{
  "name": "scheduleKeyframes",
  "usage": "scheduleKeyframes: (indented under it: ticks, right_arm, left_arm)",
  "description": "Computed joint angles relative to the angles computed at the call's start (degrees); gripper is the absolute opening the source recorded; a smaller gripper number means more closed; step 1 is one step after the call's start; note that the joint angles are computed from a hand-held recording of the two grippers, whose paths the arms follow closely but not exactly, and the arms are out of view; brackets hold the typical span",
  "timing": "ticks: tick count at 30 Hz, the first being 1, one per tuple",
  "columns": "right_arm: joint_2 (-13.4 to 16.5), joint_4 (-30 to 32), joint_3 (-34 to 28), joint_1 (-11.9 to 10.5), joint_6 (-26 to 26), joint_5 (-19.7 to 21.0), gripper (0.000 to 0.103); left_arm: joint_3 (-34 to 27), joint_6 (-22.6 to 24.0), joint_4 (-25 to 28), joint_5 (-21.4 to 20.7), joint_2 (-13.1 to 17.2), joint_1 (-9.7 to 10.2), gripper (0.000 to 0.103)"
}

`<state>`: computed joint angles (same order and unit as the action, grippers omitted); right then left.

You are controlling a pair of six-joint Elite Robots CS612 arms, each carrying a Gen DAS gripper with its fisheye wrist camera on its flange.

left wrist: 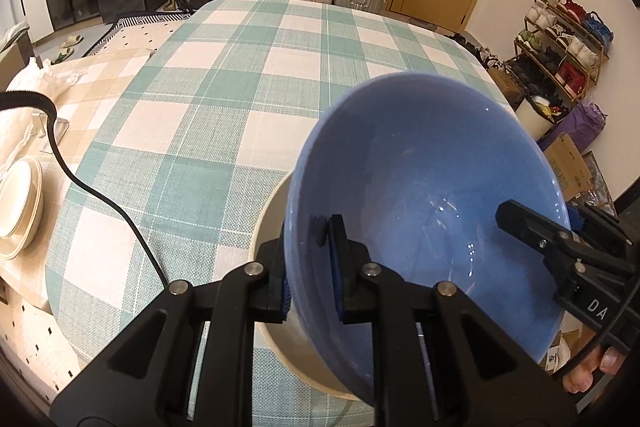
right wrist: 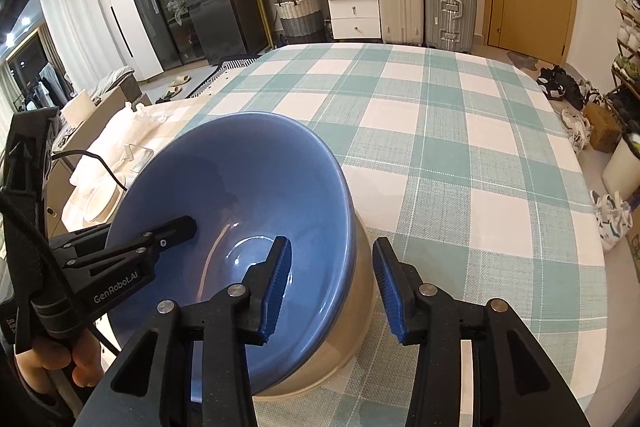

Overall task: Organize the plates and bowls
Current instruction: 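Lower the nested bowls onto the cream plates and open both grippers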

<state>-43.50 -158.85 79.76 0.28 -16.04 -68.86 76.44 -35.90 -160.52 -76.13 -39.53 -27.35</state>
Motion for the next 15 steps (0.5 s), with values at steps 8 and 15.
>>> scheduleKeyframes:
  ticks: [8,15]
  right_arm:
    - [-0.6,-3.8,1.5,-0.3,0.5,0.0,0.056]
    - [-1.5,-7.6,3.1,-0.7,1.0,1.0,0.078]
  left_arm:
    - [0.9,0.3,-1.7,1.2,-0.5,0.02,0.037]
    - [3.3,1.7,-5.9,2.6,-1.9,-0.20,0.061]
